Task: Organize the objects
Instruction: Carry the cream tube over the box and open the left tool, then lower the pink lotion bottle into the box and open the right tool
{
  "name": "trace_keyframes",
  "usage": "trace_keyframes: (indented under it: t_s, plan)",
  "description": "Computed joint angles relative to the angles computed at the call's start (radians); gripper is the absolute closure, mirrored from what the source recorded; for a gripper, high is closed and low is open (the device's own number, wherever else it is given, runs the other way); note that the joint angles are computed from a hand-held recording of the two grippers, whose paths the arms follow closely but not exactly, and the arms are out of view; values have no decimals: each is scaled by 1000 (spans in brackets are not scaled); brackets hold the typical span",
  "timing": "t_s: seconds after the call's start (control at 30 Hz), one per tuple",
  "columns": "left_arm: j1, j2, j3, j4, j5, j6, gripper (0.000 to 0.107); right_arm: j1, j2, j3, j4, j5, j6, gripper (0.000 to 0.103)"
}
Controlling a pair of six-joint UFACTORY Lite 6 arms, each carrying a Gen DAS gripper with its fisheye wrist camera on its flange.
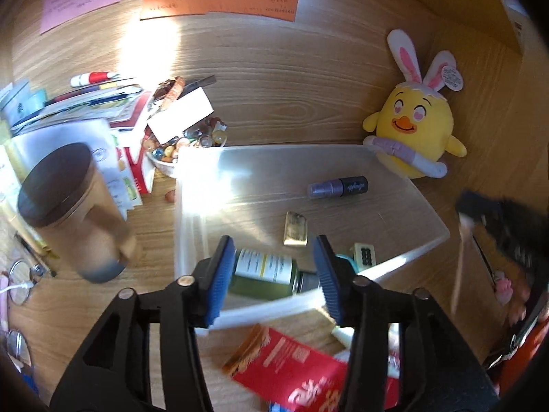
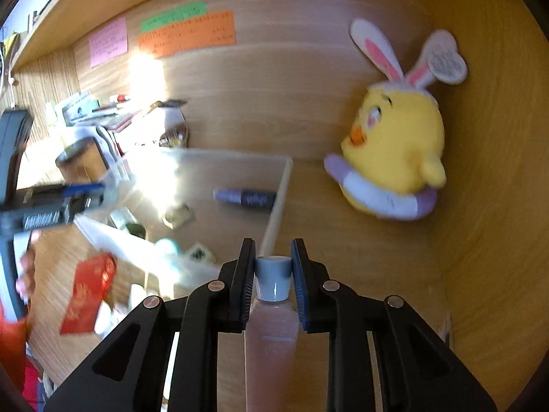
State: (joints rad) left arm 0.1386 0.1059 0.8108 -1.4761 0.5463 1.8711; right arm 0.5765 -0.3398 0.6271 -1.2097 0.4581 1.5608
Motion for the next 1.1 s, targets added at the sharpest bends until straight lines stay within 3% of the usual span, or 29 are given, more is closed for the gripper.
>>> trace_keyframes:
  t_s: [0.13, 0.33, 0.53, 0.77, 0.97, 1.1]
  plan:
    - [76, -53, -63, 29, 57, 31, 55, -26, 102, 116, 21, -37, -70, 84]
    - [194, -155, -184, 45, 140, 128, 51, -55, 366, 415, 266, -67, -411, 84]
    - [306, -204, -269, 90, 202, 199, 50, -45, 636, 730, 549, 20, -788, 84]
    - [396, -208, -327, 144, 213, 270, 49, 3, 914, 1060, 601, 185, -930, 84]
    - [460, -201, -386, 164, 199, 364, 42, 25, 924, 1077, 631, 201, -968, 83]
    - [394, -186, -429, 72, 112, 462, 40, 31, 830, 993, 642, 174, -955, 69]
